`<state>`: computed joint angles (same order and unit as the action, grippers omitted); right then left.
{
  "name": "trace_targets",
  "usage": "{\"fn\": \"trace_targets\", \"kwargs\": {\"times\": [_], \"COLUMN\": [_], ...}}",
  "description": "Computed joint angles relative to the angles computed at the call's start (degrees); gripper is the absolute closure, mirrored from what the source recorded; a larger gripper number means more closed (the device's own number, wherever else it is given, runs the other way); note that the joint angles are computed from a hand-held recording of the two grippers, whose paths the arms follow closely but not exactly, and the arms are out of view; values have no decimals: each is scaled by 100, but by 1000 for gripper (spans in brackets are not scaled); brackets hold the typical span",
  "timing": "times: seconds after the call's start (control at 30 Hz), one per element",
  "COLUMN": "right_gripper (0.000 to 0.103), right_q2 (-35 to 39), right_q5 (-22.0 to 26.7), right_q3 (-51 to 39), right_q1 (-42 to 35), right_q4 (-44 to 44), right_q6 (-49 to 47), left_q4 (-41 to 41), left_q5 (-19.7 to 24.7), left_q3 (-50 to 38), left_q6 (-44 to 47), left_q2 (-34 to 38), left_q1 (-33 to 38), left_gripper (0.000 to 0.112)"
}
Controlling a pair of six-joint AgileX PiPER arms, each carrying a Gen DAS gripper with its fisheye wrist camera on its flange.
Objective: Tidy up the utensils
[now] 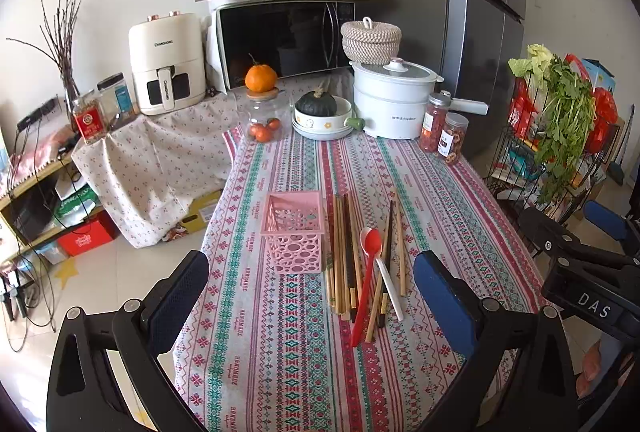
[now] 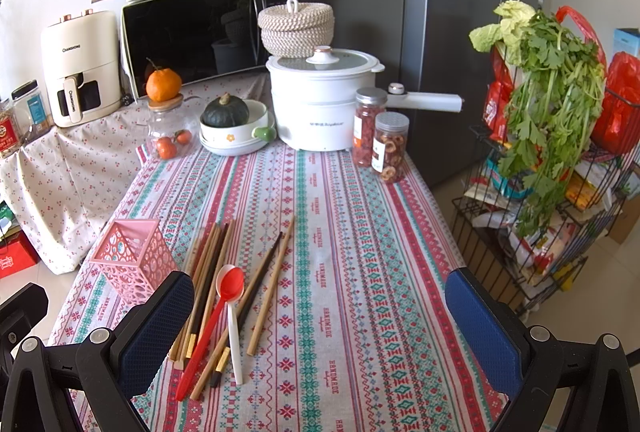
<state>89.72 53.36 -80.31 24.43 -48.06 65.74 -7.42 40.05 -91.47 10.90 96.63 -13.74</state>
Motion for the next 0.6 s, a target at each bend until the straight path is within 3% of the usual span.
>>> {"fn": "trace_targets", "kwargs": {"times": [0.47,0.6], "right_gripper": [0,0], "right_q2": [89,212], "right_q5": [46,96], "right_q3": [-62,-325], "right_q1": [-51,-262], "right_q4": [74,491], "right_q6": [-3,-473], "left_q4": [232,51], "left_q5": [-224,125], "left_q3": [45,-400], "left_q6": [-69,95], "left_q2": [37,323], "left_q1": [-64,-38], "left_gripper": [9,9]}}
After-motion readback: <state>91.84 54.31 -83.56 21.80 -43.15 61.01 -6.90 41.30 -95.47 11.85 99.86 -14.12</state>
